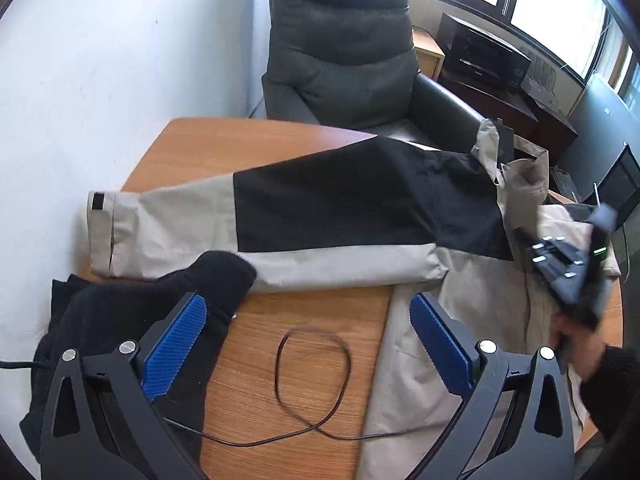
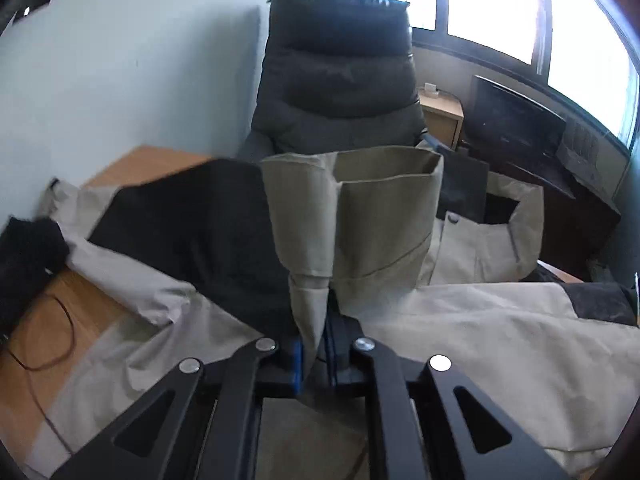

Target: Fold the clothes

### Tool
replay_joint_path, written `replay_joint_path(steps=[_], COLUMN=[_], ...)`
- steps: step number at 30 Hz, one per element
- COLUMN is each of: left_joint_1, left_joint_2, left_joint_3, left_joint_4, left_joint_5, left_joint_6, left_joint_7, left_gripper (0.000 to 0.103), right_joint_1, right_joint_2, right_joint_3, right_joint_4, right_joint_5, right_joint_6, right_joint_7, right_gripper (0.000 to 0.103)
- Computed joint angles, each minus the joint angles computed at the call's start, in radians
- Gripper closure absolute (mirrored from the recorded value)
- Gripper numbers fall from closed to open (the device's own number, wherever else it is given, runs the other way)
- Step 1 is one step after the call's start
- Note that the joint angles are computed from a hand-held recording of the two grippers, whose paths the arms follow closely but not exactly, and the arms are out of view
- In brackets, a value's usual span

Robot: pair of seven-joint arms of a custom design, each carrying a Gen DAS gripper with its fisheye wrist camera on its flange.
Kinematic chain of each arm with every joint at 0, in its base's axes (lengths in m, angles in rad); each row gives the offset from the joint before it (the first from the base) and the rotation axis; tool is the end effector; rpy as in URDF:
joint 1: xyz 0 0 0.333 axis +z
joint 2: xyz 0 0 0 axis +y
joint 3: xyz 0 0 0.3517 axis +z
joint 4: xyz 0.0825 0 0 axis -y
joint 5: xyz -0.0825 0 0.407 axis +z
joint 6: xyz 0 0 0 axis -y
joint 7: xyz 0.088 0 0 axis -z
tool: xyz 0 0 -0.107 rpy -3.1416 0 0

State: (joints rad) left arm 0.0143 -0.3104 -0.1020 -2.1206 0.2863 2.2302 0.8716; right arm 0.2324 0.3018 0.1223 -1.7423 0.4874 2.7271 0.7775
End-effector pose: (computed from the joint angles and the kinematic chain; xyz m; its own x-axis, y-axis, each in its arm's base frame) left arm 0.5090 -0.0424 0.6155 0.4608 -0.8875 0.0097 -0.7745 -0.4075 -0.4838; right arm 0.6815 0.2230 0.5016 0.6635 -0.7460 0.0569 -0.5168 -0.5120 -0.6861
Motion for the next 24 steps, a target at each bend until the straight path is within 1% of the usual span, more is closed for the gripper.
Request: replay_joint_path(steps=[1,2,3,5,8,9,10,12,13,14,15,16,17,20,21,22,23,24], left_joint_1=[-0.002,-0.002,-0.001,0.002,0.011,0.013,0.013,0.005,-0.001,-0.012,-0.024,-0.037,-0.048,-0.069,-0.069,-0.067,-0.064,-0.07], left_joint_2=[-0.006,-0.013,-0.021,-0.033,-0.034,-0.023,-0.01,0.027,0.051,0.081,0.112,0.147,0.184,0.331,0.394,0.459,0.526,0.596], left_joint_3=[0.006,0.01,0.014,0.024,0.034,0.034,0.034,0.033,0.031,0.031,0.03,0.032,0.033,0.011,-0.007,-0.027,-0.048,-0.057], left_joint_4=[-0.01,-0.018,-0.024,-0.031,-0.022,-0.007,0.009,0.047,0.071,0.101,0.132,0.164,0.198,0.322,0.37,0.423,0.482,0.537], left_joint_5=[-0.007,-0.008,-0.01,-0.023,-0.035,-0.034,-0.035,-0.045,-0.052,-0.073,-0.098,-0.144,-0.194,-0.37,-0.405,-0.436,-0.454,-0.432], left_joint_6=[0.007,0.01,0.013,0.03,0.067,0.073,0.08,0.107,0.119,0.141,0.163,0.191,0.218,0.295,0.3,0.301,0.296,0.279], left_joint_7=[0.014,0.029,0.043,0.06,0.077,0.088,0.101,0.144,0.17,0.205,0.242,0.284,0.328,0.486,0.52,0.553,0.575,0.555], left_gripper=[0.0,0.0,0.0,0.0,0.0,0.0,0.0,0.0,0.0,0.0,0.0,0.0,0.0,0.0,0.0,0.0,0.0,0.0], right_joint_1=[0.028,0.054,0.072,0.071,0.04,0.022,0.008,-0.011,-0.022,-0.043,-0.068,-0.081,-0.086,-0.099,-0.107,-0.123,-0.144,-0.167], right_joint_2=[0.002,0.004,0.006,-0.001,-0.031,-0.047,-0.062,-0.088,-0.102,-0.13,-0.174,-0.216,-0.252,-0.333,-0.343,-0.334,-0.315,-0.285], right_joint_3=[-0.017,-0.036,-0.05,-0.042,-0.009,0.005,0.013,0.015,0.015,0.018,0.017,0.004,-0.018,-0.092,-0.112,-0.127,-0.144,-0.166], right_joint_4=[-0.028,-0.044,-0.051,-0.065,-0.094,-0.113,-0.124,-0.128,-0.128,-0.141,-0.169,-0.197,-0.232,-0.337,-0.367,-0.398,-0.418,-0.423], right_joint_5=[-0.055,-0.115,-0.167,-0.205,-0.182,-0.15,-0.115,-0.043,0.004,0.086,0.194,0.283,0.323,0.33,0.293,0.186,0.058,-0.086], right_joint_6=[0.04,0.058,0.05,0.015,-0.033,-0.04,-0.057,-0.115,-0.142,-0.155,-0.16,-0.158,-0.13,0.002,0.061,0.143,0.208,0.245], right_joint_7=[0.013,0.034,0.051,0.032,-0.067,-0.12,-0.16,-0.2,-0.223,-0.272,-0.345,-0.408,-0.446,-0.513,-0.518,-0.481,-0.425,-0.352], right_gripper=[0.094,0.094,0.094,0.093,0.093,0.092,0.089,0.078,0.063,0.047,0.038,0.023,0.013,0.012,0.012,0.012,0.014,0.016])
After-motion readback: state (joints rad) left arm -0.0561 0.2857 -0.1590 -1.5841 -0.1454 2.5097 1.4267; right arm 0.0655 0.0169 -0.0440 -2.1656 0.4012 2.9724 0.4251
